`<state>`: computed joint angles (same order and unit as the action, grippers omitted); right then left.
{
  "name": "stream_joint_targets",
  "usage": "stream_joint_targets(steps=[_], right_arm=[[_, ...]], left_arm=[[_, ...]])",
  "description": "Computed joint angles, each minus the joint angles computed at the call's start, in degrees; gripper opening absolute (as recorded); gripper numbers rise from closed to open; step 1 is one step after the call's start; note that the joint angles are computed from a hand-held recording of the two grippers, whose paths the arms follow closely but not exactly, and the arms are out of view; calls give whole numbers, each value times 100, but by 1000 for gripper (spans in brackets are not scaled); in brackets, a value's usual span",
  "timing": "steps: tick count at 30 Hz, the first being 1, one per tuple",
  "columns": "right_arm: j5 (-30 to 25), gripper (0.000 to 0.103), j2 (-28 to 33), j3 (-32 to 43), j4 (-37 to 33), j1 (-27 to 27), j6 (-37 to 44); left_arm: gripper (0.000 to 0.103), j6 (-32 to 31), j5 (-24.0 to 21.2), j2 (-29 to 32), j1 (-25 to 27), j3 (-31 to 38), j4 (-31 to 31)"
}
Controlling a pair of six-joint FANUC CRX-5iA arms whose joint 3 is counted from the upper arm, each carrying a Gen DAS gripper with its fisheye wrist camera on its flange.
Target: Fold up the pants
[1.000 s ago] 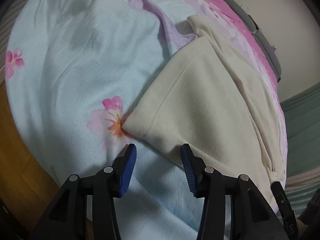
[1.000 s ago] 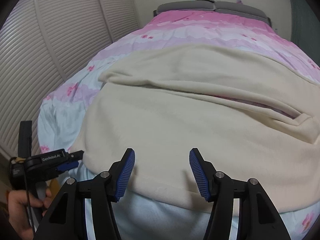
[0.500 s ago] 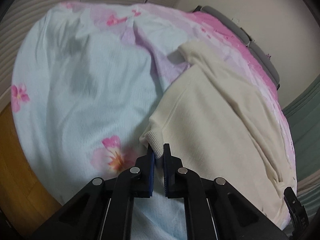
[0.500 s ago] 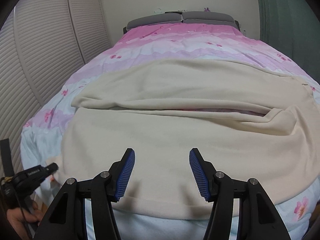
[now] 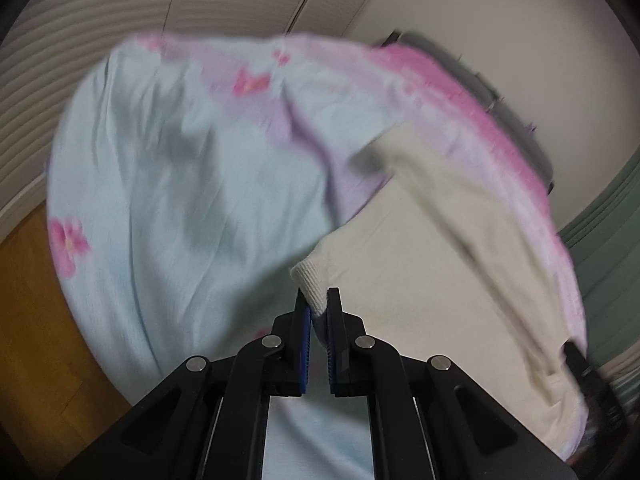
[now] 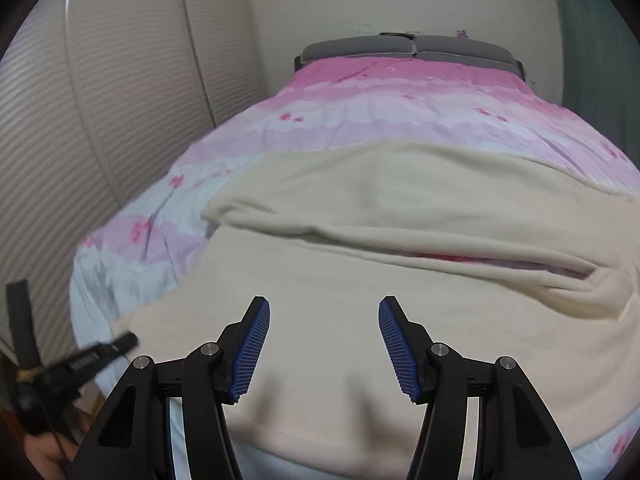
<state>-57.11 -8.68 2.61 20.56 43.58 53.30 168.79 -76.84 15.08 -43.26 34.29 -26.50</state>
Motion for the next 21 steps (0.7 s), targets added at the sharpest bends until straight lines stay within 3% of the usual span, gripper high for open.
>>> stream_joint_targets(steps=[5,9,11,13,16,21], right_arm=[[-261,58,160,143,-376,-60,192],[-279,59,318,320,-563,-208,463],[-323,68,593,666,-783,-326,792],[-449,71,1037,1272,-1186,-470,1494],[-1072,71,2033,2697,-1932,-654,3090],[-2200,70,3382,4682,-2657,-880,4424]], left_arm=[[9,259,463,-175,179,-633,406],[10,-21,259,-57,57,-213,170],[12,-196,109,80,50,14,178],[12,-202,92,170,95,92,269],[12,-27,131,205,161,36,410],[13,299,-158,387,63,233,338]])
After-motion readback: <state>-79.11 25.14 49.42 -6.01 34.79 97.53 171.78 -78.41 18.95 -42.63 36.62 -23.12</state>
